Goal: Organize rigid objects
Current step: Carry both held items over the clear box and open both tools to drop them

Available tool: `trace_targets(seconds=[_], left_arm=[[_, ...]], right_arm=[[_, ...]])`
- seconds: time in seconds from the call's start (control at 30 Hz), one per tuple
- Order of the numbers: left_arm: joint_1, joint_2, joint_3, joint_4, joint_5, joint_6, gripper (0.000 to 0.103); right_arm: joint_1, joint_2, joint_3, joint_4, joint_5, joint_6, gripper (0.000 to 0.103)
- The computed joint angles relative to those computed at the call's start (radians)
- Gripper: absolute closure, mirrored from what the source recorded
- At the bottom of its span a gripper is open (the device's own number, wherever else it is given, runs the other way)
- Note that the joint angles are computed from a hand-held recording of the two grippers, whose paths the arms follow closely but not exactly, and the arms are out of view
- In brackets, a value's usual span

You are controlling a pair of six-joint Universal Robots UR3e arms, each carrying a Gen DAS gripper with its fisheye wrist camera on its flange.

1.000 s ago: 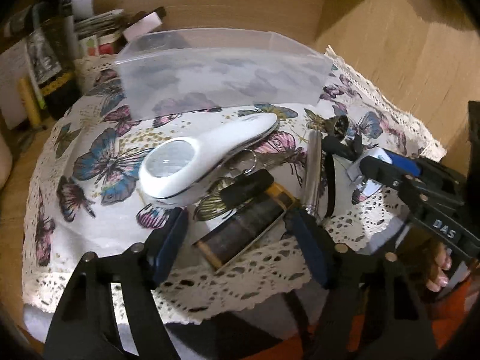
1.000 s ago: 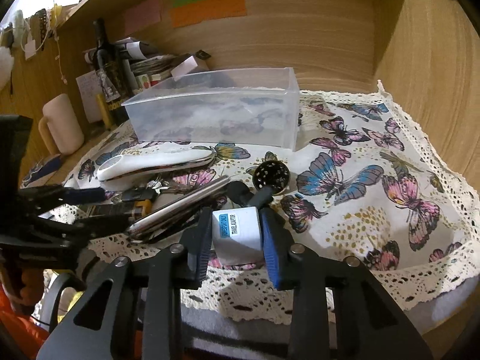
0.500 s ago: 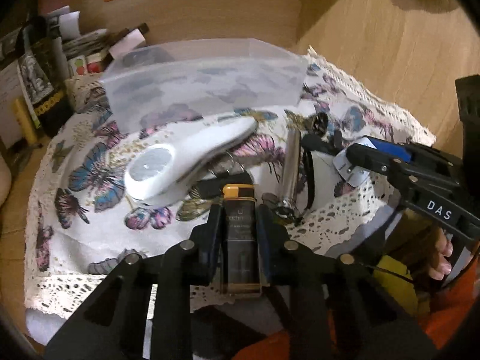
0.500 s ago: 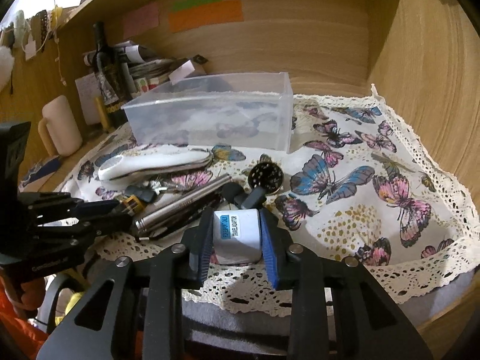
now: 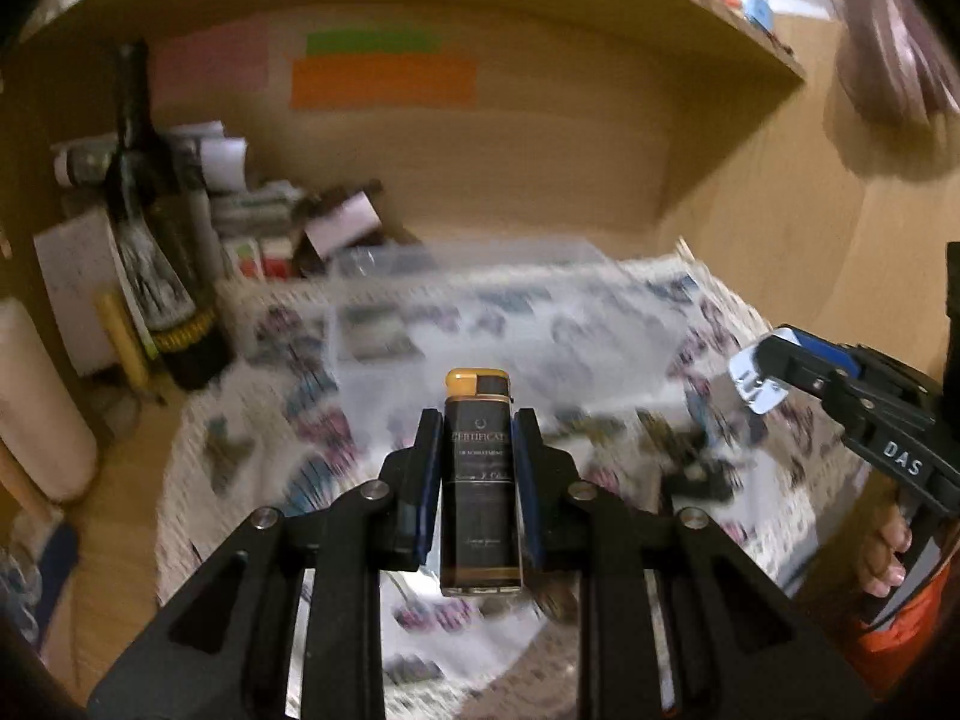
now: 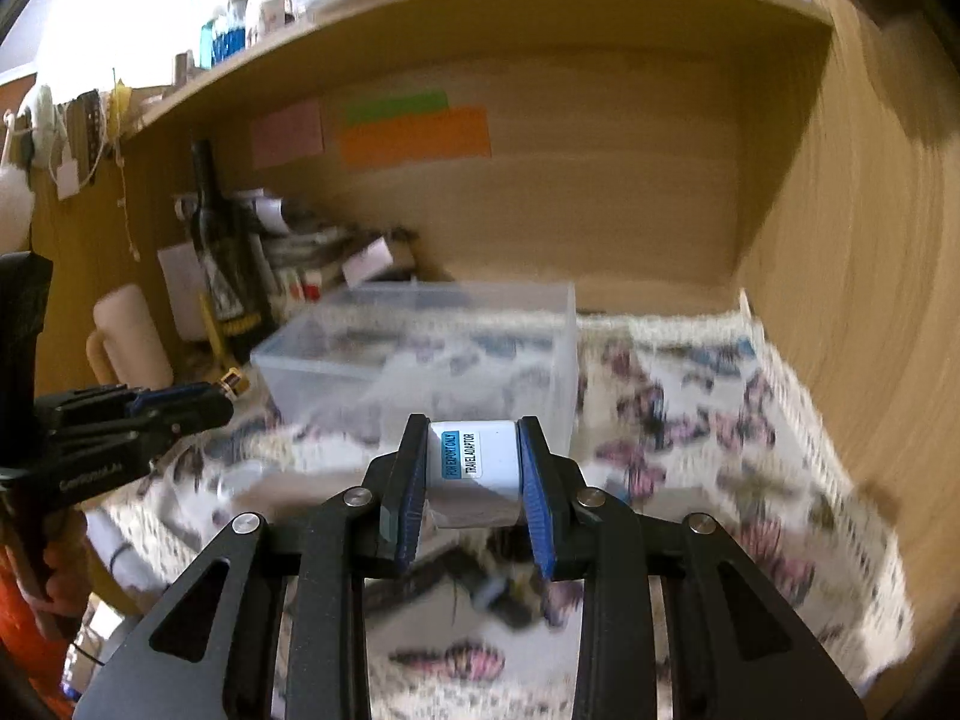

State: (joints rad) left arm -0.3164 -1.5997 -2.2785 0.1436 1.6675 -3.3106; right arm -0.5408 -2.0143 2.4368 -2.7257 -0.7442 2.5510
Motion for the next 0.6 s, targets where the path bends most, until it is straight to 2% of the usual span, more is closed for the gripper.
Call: trace_targets(seconds=[0.27, 0.43, 0.6], left_arm=[[0.117, -0.044, 0.181, -0.119, -0.054, 0.042, 0.080], [0.161, -0.128, 0.332, -0.215, -0.081, 0.057, 0.080], [0.187, -0.252, 0.508, -0.349, -0.116, 0.081, 0.080]], right_arm=[[0.175, 0.302, -0.248, -0.216, -0.101, 0.182, 0.077], [0.274, 0.494, -0.454, -0.200, -0.182, 0.237, 0.077], [0.349, 0.663, -0.637, -0.122, -0.265, 0.247, 0.077]])
